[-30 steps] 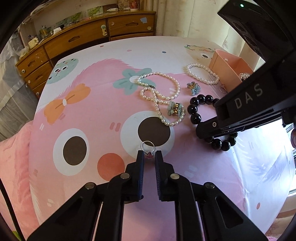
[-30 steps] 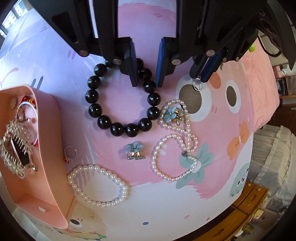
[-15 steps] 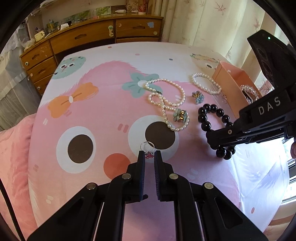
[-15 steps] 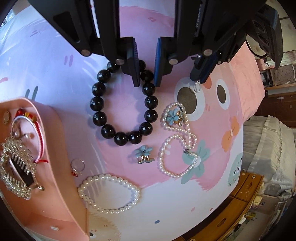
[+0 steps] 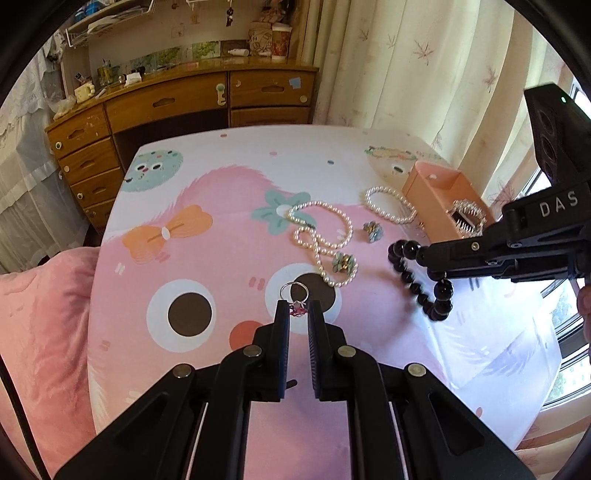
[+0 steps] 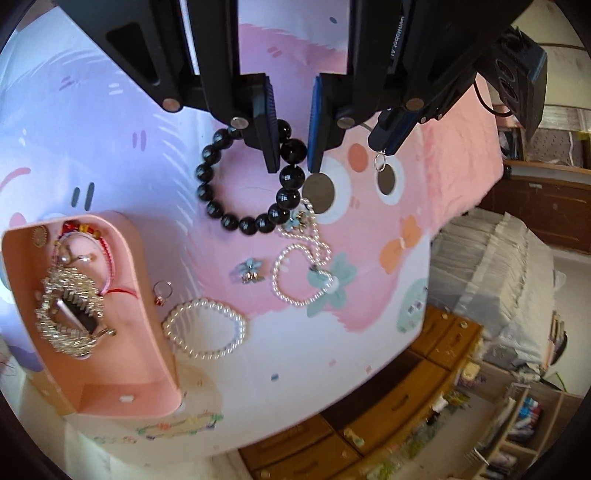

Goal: Organize jewelry
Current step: 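Close left tool on the pink-gem ring while right tool grasps the black bead bracelet, then carry the ring with left tool into the pink box while right tool drops the bracelet there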

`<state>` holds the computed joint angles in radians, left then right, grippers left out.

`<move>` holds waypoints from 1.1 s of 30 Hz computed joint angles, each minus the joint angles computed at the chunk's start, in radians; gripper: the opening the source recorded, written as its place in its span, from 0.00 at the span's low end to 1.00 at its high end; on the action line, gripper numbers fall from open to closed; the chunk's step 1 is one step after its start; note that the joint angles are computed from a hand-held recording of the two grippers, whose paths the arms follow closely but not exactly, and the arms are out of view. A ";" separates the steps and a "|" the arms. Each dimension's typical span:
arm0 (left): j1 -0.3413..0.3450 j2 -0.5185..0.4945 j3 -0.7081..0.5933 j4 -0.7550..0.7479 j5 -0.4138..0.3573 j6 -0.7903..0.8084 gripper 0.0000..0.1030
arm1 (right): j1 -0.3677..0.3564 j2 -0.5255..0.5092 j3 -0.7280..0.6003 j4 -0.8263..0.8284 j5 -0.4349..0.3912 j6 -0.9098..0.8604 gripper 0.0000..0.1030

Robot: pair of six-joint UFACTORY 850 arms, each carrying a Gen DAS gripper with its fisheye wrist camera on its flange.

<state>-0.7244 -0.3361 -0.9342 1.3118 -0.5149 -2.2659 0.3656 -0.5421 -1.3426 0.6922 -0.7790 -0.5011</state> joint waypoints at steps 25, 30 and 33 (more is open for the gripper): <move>-0.037 -0.066 -0.281 -0.095 -0.101 0.191 0.07 | -0.160 0.114 -0.015 0.187 -0.086 -0.211 0.14; -0.035 -0.145 -0.395 -0.126 -0.115 0.236 0.07 | -0.195 0.058 -0.100 0.163 -0.158 -0.227 0.14; -0.030 -0.198 -0.471 -0.161 -0.118 0.271 0.07 | -0.215 0.018 -0.156 0.131 -0.194 -0.225 0.14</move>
